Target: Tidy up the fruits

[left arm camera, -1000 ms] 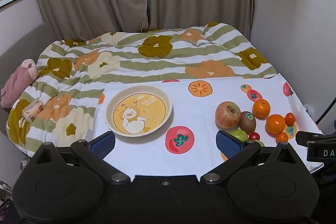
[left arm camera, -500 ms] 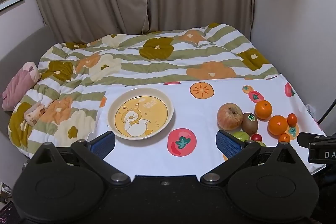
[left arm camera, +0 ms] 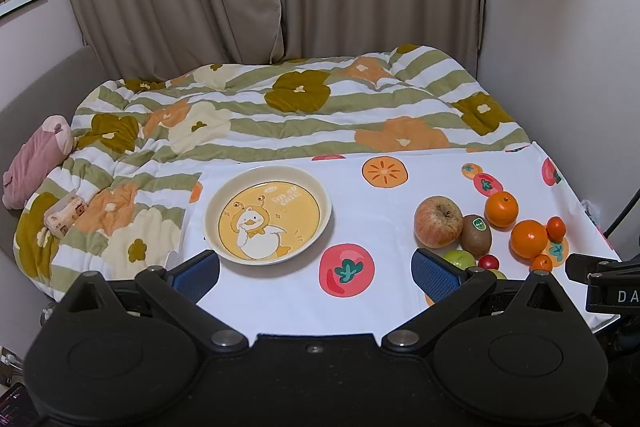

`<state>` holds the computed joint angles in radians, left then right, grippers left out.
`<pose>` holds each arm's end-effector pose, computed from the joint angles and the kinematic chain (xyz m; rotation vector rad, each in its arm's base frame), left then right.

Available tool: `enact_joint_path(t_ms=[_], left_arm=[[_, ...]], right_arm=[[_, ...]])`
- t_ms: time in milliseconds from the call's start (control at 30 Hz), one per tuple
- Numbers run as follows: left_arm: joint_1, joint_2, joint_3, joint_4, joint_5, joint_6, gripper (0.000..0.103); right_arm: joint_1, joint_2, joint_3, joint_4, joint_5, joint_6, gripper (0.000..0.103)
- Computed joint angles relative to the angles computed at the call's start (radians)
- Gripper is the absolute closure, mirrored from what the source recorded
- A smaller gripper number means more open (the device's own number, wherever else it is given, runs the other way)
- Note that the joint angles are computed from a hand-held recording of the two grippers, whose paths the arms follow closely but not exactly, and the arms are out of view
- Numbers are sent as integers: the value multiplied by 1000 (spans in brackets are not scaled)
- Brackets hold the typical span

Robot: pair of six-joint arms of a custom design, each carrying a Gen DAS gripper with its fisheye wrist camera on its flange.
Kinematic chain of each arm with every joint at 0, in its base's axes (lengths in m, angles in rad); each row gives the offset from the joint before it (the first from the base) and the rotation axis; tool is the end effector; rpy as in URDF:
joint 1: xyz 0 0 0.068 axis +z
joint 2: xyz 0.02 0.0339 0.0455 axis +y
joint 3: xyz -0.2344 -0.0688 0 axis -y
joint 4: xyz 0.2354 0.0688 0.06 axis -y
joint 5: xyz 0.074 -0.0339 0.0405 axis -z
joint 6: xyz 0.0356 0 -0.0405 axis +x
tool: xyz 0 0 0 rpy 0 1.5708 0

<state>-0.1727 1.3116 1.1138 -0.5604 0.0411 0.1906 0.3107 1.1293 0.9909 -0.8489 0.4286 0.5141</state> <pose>0.2776 -0.0499 0.2773 0.4409 2.2864 -0.0389 0.2139 0.0531 0.2636 0.4059 2.4081 -0.1926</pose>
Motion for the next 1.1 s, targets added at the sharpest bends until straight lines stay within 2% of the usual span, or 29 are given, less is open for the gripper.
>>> enact_joint_path(t_ms=[1100], left_arm=[[7, 6, -5, 3, 12, -2, 0]], right_arm=[[40, 16, 0, 0, 13, 38, 0]])
